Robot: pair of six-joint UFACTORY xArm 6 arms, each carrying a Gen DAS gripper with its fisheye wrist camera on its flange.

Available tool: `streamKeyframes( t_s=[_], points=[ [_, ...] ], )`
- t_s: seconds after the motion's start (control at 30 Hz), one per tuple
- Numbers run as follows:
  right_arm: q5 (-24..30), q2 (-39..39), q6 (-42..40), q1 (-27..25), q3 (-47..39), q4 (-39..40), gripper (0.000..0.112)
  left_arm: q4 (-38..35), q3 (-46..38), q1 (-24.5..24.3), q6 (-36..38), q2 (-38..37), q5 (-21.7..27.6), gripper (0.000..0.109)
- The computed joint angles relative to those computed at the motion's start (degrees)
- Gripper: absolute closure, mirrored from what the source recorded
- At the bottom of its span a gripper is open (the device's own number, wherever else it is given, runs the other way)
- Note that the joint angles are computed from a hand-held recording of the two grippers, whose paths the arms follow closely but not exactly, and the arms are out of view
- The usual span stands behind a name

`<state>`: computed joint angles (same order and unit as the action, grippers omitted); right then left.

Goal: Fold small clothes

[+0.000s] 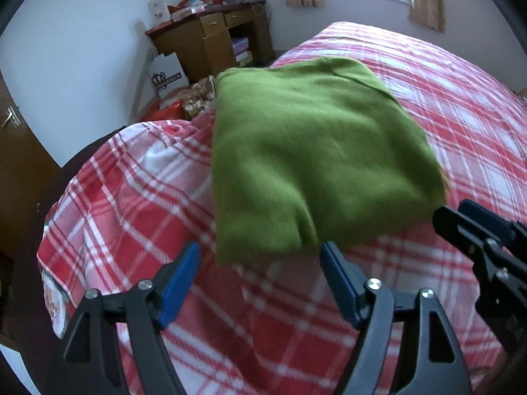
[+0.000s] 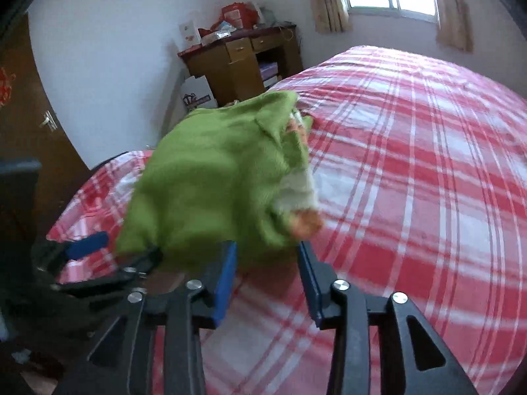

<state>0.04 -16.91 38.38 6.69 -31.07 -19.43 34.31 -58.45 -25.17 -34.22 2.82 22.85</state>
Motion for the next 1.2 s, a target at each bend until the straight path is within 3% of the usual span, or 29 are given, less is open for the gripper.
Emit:
streamKeyframes(
  t_s=[0.07, 0.13, 0.17, 0.33, 0.53, 0.8, 0.9, 1.07, 1.2],
  points=[
    [0.32, -2.4, 5.56, 0.08, 1.64, -4.79, 0.069, -0.35, 2.17, -0.27, 0.3, -2.03, -0.38, 0.031],
    [2.62, -4.82, 11.85, 0.49, 2.46, -10.78, 0.044, -0.34, 4.3, -0.39, 0.38, -4.14, -0.81, 0.031],
    [4.34, -6.44, 15.41, 0.83, 2.93, -14.04, 0.04, -0.11, 5.43, -0.38, 0.35, -5.25, -1.27, 0.031],
    [7.56, -14.16, 24.87, 2.08, 5.64, -23.24, 0.039, 1.48, 9.94, 0.02, -1.43, -11.01, -3.28, 0.023],
    [15.95, -23.57, 34.65, 6.15, 5.8, -34.3, 0.039, 5.94, 13.51, 1.01, -4.98, -18.24, -6.27, 0.011],
    [25.18, -31.42, 39.04, 12.87, 3.71, -38.89, 0.038, 2.58, 16.45, 1.59, -1.54, -25.42, -7.64, 0.008],
    [30.23, -33.2, 40.13, 16.79, 1.93, -40.87, 0.037, -0.25, 17.65, 1.94, 0.69, -28.59, -8.28, 0.006],
    [37.67, -35.33, 43.82, 24.24, -0.69, -47.19, 0.032, 1.42, 19.43, 3.09, -1.0, -33.64, -10.63, 0.006],
    [48.26, -35.84, 47.16, 33.27, -3.06, -53.92, 0.031, 4.61, 20.62, 4.51, -5.06, -36.87, -12.69, 0.006]
  ],
)
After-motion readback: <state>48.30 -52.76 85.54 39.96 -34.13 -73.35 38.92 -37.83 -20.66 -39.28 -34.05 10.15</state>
